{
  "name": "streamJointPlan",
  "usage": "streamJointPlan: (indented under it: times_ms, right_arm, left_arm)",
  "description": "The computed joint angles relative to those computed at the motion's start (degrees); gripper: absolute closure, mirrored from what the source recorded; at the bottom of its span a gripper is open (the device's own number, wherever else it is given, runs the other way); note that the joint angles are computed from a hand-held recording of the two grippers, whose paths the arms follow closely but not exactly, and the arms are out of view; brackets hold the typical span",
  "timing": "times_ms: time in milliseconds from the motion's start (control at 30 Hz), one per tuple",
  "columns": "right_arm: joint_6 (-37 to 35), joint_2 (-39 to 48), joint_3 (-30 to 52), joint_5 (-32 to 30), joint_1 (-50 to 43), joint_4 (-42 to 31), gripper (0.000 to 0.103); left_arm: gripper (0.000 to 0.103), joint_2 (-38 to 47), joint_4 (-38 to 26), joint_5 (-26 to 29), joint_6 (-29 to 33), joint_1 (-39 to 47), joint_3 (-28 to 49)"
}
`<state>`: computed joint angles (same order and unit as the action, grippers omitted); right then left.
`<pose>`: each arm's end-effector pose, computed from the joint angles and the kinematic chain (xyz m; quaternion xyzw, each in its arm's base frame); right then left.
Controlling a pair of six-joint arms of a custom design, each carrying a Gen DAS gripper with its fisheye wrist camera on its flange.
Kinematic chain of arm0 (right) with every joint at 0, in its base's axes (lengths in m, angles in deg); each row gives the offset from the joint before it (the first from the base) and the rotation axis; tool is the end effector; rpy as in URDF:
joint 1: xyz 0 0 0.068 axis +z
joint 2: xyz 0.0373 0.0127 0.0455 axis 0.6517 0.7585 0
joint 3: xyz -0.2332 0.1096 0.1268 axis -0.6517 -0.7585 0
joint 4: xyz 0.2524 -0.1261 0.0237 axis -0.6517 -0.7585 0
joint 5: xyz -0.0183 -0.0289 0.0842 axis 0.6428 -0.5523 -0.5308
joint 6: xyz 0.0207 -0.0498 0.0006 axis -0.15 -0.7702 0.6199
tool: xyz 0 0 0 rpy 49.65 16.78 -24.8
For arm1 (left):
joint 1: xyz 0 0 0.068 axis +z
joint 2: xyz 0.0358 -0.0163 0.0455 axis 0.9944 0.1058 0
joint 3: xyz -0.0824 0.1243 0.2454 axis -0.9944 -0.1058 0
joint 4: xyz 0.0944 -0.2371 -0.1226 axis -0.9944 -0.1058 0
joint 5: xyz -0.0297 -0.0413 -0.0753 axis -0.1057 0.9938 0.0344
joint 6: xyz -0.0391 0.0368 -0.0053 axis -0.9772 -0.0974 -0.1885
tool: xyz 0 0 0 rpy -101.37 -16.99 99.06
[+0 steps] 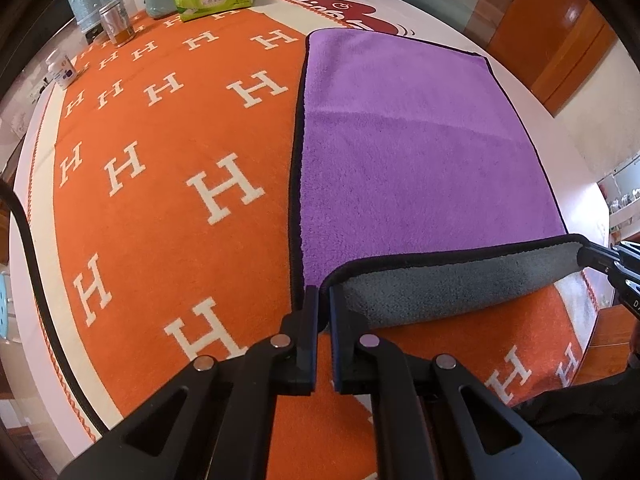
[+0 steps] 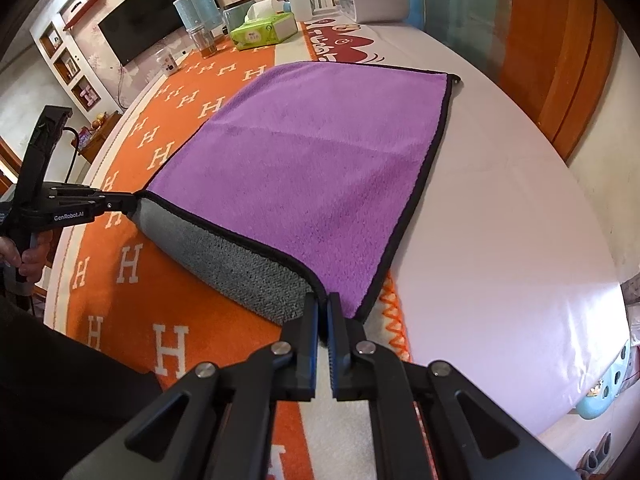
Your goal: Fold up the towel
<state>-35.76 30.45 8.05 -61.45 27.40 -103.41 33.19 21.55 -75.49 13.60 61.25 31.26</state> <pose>0.1708 -0.0286 0.1665 -0.0436 0.9682 0.1067 0.2220 0.2928 -0.1248 0.1561 0.1846 0.9703 -0.0630 0.1433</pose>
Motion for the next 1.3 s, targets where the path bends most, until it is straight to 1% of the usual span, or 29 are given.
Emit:
streamJointPlan:
  times_ms: [233, 333, 467, 667, 933, 1200, 1300]
  right_arm:
    - [-1.7, 0.0, 2.8, -2.6, -2.1, -2.7, 0.1]
    - [-2.5, 0.5, 4.4, -3.4, -2.9, -2.5, 0.1]
    - [-3.2, 1.6, 6.7, -4.2, -3.5, -0.7, 0.1]
    - [-1.5, 4.4, 10.6, -4.4, -3.7, 5.4, 0.1]
    - [2.0, 8.2, 14.8, -3.1, -3.7, 13.7, 0.1]
    - [4.5, 14.7, 19.6, 0.4, -2.8, 22.8, 0.099]
    - [5.4, 17.0, 20.4, 2.8, -1.7, 26.3, 0.099]
  left_arm:
    - [0.1, 0.3, -3.1, 0.0, 0.8, 0.2, 3.7]
    - [0.1, 0.5, -4.6, 0.6, 0.9, 0.8, 6.1]
    - [0.1, 0.2, -4.9, -0.2, 1.1, 0.6, 8.8]
    - [0.1, 1.4, -3.8, -1.8, 1.8, 0.4, 14.7]
    - [0.1, 7.2, -1.9, -2.2, 2.8, 0.4, 25.4]
    - [0.1, 13.6, 3.9, -2.7, 1.4, 0.4, 33.5]
    - [0.1, 16.3, 7.1, -4.3, 0.6, -0.1, 35.1]
